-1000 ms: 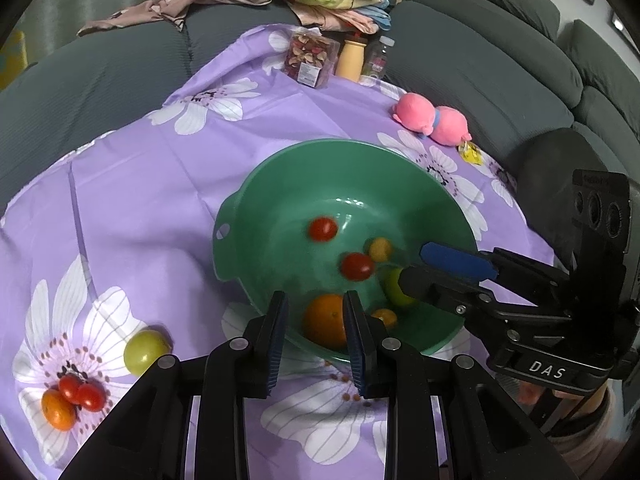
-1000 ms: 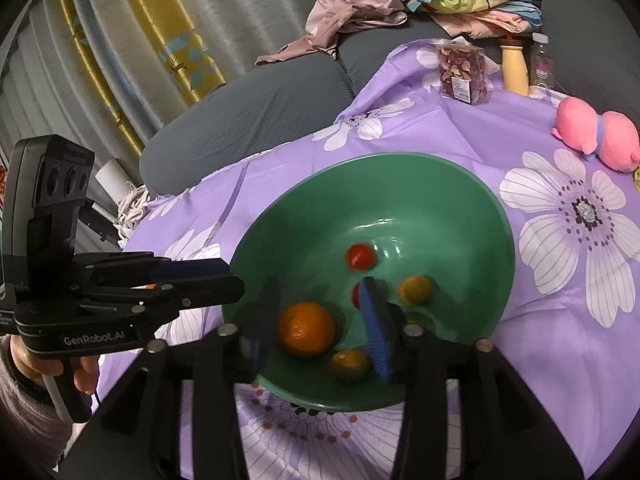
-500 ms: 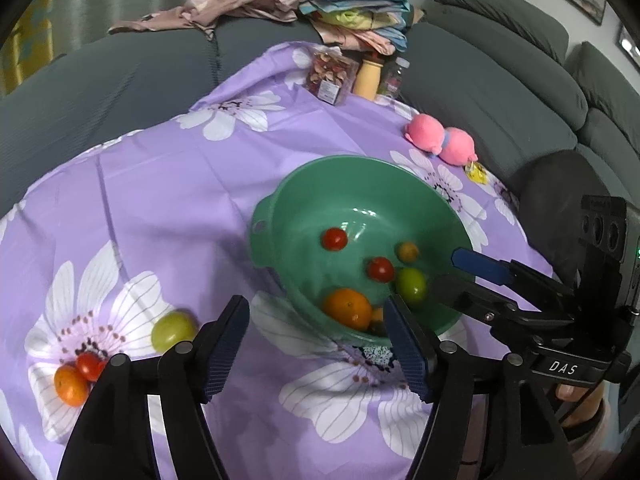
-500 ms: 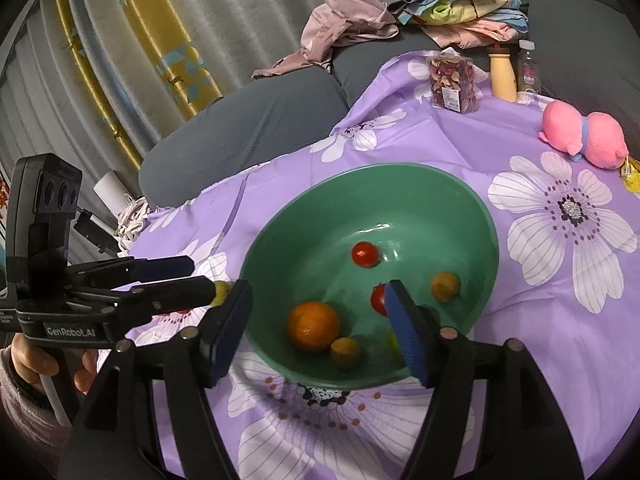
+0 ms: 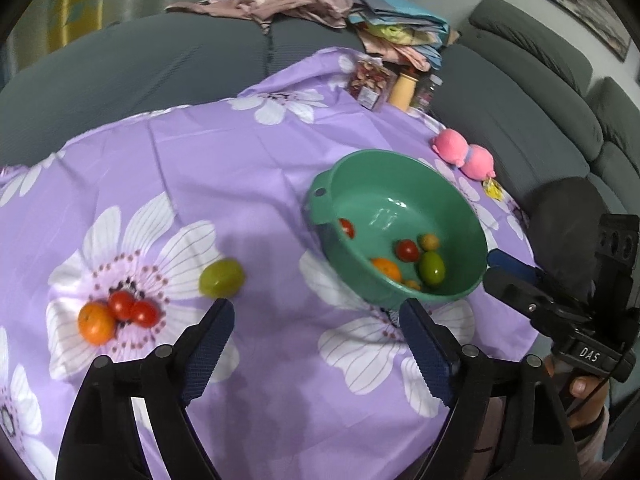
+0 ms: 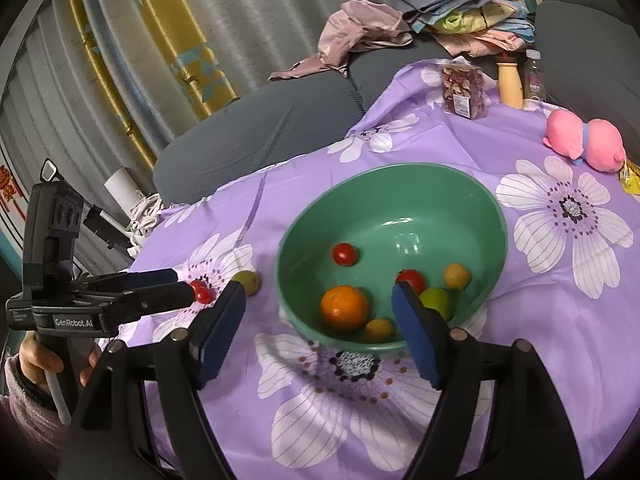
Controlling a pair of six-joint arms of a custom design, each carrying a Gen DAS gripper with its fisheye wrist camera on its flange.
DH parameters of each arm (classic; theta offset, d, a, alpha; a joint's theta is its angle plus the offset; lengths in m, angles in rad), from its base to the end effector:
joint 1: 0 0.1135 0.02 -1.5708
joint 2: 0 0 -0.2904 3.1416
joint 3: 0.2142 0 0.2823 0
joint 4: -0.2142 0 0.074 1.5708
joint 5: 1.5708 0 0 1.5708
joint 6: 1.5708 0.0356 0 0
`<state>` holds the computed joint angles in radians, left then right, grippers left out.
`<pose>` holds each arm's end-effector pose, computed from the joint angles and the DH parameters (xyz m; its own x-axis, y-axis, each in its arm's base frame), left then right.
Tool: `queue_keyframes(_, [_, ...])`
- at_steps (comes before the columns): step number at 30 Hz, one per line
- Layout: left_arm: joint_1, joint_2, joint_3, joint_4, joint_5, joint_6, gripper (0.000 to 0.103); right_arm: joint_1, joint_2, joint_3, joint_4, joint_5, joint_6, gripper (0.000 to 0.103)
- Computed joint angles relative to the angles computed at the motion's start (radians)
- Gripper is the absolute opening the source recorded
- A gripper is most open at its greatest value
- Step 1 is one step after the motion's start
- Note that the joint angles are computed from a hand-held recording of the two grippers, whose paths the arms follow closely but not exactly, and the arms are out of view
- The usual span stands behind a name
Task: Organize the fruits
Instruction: 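Withdraw both grippers from the bowl toward the remaining fruits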
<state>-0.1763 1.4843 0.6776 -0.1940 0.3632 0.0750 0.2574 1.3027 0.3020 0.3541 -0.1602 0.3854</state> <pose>0.2803 -0.0628 0.1549 -0.8000 0.2137 -0.5606 0.4138 0.8731 -0.2578 0.2206 0.0639 0.1279 -0.6806 0.2046 -0.7035 -0.1279 0.9123 0.3891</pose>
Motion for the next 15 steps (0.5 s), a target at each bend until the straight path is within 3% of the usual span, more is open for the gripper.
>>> queue_keyframes(11, [0.076, -0.069, -0.066, -0.029, 0.021, 0.027, 0.085, 0.081, -0.089, -0.007, -0.072, 0.059, 0.026, 0.082])
queue_keyframes(15, [0.095, -0.099, -0.09, -0.037, 0.023, 0.03, 0.092, 0.127, -0.11, -0.002, -0.099, 0.093, 0.034, 0.088])
